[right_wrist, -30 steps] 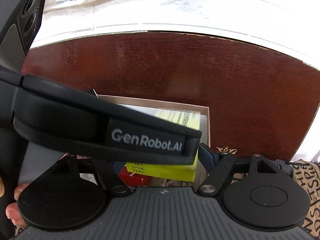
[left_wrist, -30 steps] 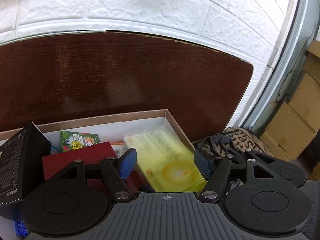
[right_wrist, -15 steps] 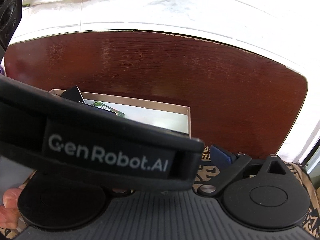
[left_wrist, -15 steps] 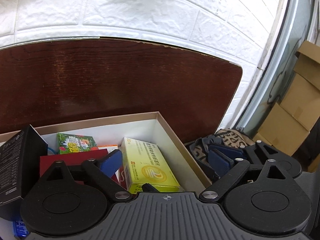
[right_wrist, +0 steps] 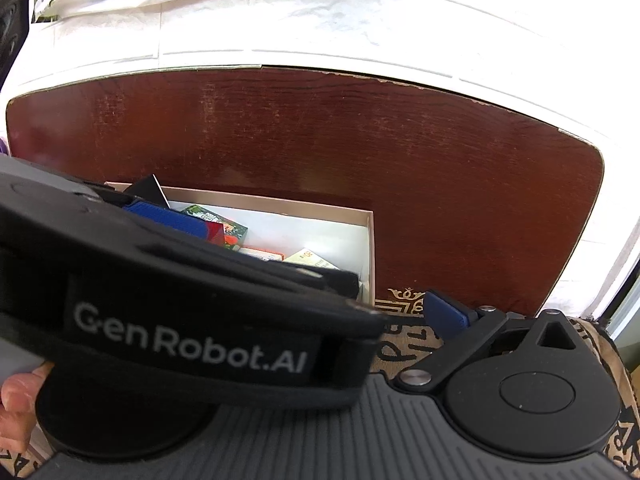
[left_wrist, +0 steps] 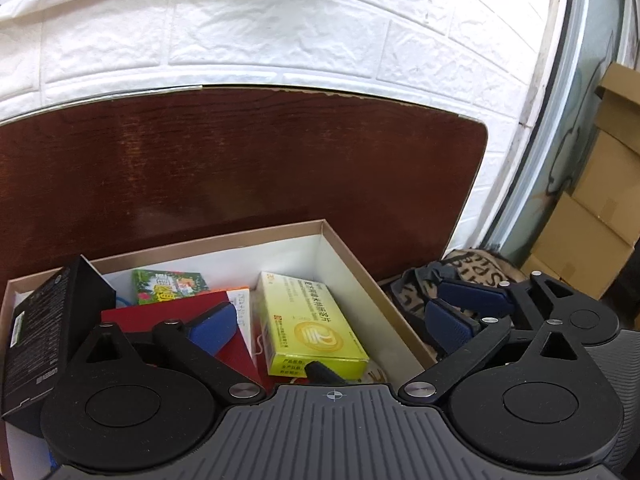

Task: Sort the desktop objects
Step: 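Lower the medicine box into the cardboard box and open the left gripper, then withdraw the left gripper and move it toward the bagged insole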

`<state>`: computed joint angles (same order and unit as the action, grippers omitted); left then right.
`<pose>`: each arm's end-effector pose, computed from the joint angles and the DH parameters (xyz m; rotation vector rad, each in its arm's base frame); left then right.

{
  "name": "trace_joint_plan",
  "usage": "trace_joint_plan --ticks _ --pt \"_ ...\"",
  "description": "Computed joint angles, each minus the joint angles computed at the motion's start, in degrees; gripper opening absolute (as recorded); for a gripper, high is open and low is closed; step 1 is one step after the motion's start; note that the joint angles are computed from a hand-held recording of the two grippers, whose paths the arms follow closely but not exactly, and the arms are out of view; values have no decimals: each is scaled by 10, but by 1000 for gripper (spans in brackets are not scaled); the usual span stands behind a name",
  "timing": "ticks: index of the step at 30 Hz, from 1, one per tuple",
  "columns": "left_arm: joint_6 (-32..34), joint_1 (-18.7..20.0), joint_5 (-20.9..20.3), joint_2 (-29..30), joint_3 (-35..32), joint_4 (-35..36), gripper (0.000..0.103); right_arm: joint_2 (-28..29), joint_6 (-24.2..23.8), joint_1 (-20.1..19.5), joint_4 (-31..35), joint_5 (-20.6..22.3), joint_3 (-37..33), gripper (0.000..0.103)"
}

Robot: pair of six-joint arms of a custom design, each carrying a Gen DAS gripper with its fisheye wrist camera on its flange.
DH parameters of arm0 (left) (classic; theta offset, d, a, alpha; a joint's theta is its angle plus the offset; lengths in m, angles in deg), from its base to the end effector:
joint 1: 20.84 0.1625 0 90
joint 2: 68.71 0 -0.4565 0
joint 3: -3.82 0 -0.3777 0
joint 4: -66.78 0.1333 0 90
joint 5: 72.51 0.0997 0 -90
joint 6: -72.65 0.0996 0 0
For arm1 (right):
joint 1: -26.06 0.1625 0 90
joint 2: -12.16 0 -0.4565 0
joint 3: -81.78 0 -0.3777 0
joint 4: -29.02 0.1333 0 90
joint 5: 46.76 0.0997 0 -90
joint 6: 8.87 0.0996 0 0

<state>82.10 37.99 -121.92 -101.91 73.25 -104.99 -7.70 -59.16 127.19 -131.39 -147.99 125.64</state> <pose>-0.2500 -0.7960 0.2074 0.4756 2.3403 -1.1372 0.2882 -0.8747 0.1688 1.2027 -2.2340 0.9404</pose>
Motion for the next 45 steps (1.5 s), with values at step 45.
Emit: trace_joint_plan --ticks 45 --pt "-47 -122 113 -143 328 -168 103 -217 63 28 -253 23 443 103"
